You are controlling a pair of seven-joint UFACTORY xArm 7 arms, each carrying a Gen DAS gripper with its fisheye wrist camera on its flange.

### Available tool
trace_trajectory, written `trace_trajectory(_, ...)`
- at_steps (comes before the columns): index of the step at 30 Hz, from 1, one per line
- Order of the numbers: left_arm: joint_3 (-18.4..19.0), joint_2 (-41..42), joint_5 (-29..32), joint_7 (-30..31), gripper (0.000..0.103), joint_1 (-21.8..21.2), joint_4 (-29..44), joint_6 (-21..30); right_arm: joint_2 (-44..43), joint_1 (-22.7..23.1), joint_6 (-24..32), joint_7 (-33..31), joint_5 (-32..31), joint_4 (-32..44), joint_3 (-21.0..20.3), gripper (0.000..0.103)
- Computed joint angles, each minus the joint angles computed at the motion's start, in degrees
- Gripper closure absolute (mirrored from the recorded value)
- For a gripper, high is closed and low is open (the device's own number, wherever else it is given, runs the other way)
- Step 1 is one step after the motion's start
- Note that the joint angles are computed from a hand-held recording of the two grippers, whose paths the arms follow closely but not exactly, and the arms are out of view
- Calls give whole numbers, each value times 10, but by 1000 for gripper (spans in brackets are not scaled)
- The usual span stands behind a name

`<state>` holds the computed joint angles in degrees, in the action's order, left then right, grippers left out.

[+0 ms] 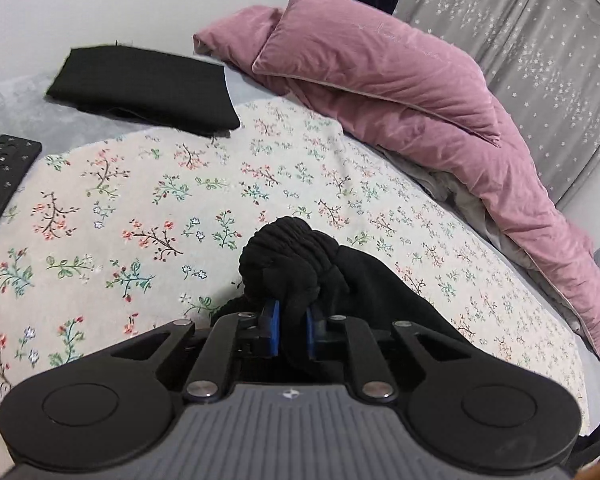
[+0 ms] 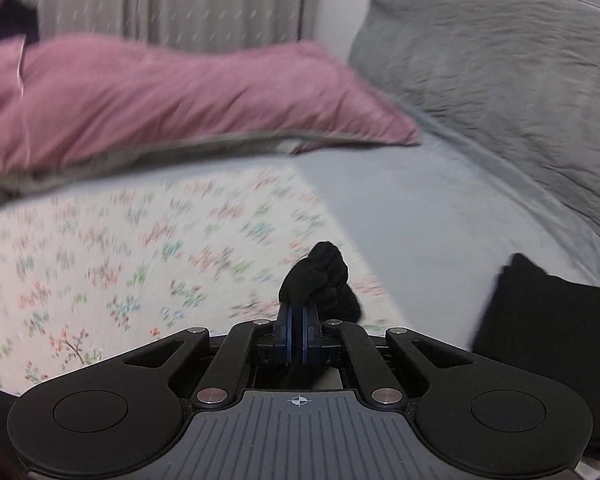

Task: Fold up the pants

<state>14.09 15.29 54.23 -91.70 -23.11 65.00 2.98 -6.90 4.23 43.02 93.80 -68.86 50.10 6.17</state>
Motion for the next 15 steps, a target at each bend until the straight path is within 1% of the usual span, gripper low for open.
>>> trace_trajectory(1, -25, 4, -35, 36, 73, 26, 0, -3, -37, -2, -10, 7, -2, -29, -4, 101)
trace_trajectory(2, -38, 6, -63, 64, 73, 41, -3, -7, -72, -6, -21, 12, -2, -57, -4, 101)
trace_trajectory(5, -68, 5, -136, 130, 73, 74, -15, -23, -171, -24, -52, 29, 6, -137, 3, 101)
trace_trajectory(6, -69, 2, -149, 143, 73, 76, -21, -28, -201, -28, -61, 37, 11, -162, 6, 101)
trace_trajectory(7, -63, -3, -154, 149, 74, 72, -28, -33, -234, -31, -69, 43, 18, -188, 10, 101)
trace_trajectory(9, -39, -13, -153, 153, 74, 51, -42, -40, -300, -32, -76, 54, 30, -242, 25, 101)
trace_trajectory(10, -34, -18, -159, 160, 74, 47, -48, -42, -336, -30, -78, 53, 39, -272, 33, 101)
trace_trajectory(12, -37, -25, -183, 183, 74, 51, -66, -44, -388, -21, -76, 49, 68, -319, 49, 101)
trace_trajectory(15, -55, -30, -229, 224, 74, 69, -92, -46, -468, 10, -58, 34, 142, -391, 66, 101)
